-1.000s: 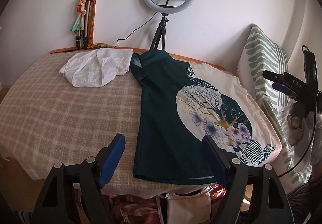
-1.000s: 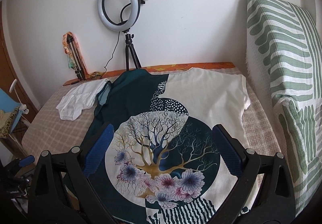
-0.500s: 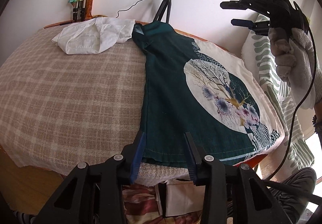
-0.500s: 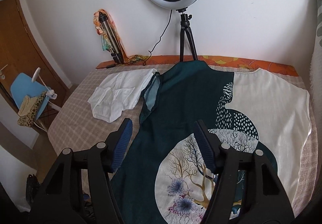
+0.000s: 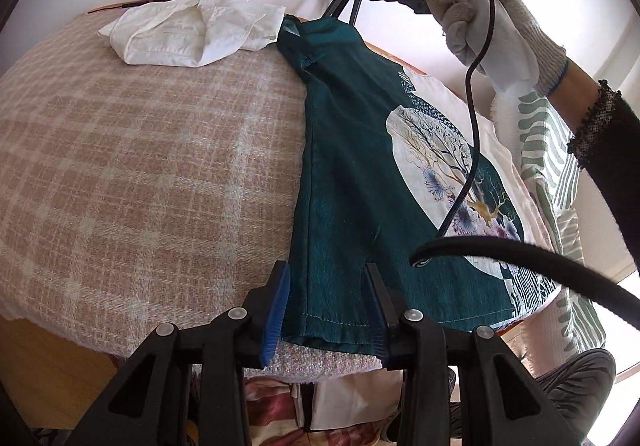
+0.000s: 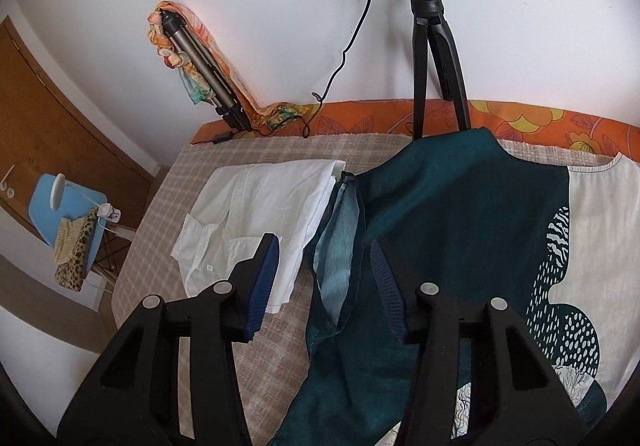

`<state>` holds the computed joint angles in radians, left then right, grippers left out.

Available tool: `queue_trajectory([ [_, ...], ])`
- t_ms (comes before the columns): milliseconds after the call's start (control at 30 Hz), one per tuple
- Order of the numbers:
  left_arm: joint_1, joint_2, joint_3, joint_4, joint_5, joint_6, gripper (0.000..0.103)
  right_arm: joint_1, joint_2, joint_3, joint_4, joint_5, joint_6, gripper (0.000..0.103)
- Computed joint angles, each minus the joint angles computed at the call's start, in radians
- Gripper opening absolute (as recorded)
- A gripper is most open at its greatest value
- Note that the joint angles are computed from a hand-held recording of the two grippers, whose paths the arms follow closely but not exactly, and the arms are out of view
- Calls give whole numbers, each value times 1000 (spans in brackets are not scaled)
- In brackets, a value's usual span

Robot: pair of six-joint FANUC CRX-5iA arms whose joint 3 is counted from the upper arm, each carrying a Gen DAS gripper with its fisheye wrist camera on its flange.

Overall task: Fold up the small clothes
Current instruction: 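Grasp the dark green side of the shirt hem with both tools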

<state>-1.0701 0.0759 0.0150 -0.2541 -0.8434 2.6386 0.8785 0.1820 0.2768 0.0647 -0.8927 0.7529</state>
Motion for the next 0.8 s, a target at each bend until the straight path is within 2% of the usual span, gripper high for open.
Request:
queue_trajectory([
  [167,23,11,-21,58,31,-24,32,-50,136,130,-82,-6,32,51],
  [467,28,32,3,52,32,-19,30,-118,308,272,-220,-2,7,50],
  [533,30,34,6,50,32,-20,30,-126,332,293,-234,-12,-9,42],
  [800,31,41,15,40,19,-27,25,-121,395,355,-182,-51,-32,39],
])
